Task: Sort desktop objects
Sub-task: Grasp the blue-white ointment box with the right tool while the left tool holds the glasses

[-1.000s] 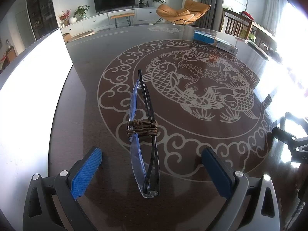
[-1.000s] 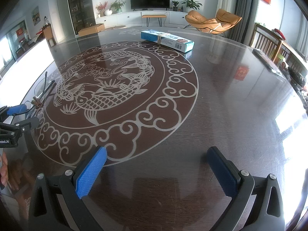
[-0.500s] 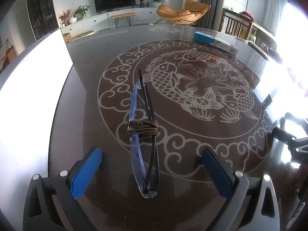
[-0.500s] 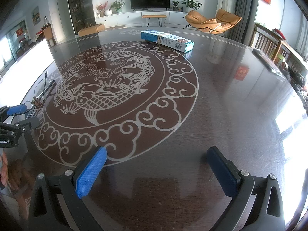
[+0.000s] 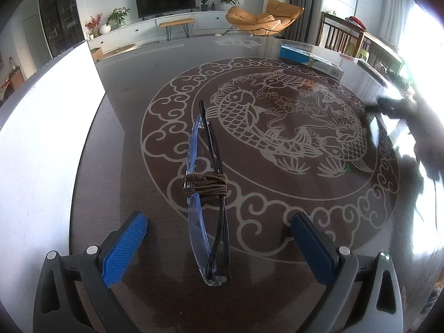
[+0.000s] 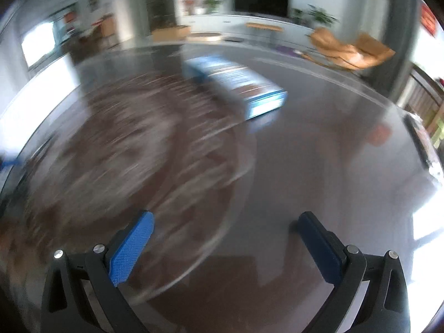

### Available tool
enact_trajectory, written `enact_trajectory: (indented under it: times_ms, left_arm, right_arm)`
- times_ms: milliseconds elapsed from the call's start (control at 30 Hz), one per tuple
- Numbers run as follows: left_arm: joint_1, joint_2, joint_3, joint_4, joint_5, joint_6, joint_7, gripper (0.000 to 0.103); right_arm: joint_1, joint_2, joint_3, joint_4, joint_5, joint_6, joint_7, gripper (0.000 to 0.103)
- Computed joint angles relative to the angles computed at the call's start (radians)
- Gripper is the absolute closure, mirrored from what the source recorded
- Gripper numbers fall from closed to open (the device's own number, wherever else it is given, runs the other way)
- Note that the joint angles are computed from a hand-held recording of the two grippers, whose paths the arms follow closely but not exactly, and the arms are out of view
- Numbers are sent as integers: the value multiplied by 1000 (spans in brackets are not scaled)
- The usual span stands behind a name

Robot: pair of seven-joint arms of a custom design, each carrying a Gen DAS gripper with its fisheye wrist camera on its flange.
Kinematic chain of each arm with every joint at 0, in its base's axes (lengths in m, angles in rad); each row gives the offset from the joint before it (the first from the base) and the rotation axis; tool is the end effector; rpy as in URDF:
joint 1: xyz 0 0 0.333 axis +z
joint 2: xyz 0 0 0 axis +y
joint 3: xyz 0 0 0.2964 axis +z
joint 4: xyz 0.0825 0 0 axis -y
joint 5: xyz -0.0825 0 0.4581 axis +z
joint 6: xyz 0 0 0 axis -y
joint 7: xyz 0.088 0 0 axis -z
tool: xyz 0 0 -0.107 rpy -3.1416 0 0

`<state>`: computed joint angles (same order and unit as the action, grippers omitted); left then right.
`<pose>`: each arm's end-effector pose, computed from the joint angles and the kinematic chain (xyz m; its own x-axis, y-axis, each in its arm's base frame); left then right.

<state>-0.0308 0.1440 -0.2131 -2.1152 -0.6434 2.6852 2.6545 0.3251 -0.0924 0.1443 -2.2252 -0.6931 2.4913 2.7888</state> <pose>0.6363 -0.1375 0.3227 -0.7139 -0.7003 -0.0017 -0.5824 0.5951 -0.5538 0.5385 0.2774 0.3905 -0.2614 -0.9651 0.0139 -0.7873 0.2049 -0.5815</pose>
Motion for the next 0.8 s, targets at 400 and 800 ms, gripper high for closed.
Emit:
enact_trajectory:
  times_ms: [400,800]
  left_arm:
    - [-6,-16,2,-12,3,2,-11,0]
    - [-6,-18,7,-13,-1,-3,-4,0]
  right_arm:
    - [1,294,-106,337,73,37,-276,0]
    - [148,155,-44,210,-21,-125,13,62]
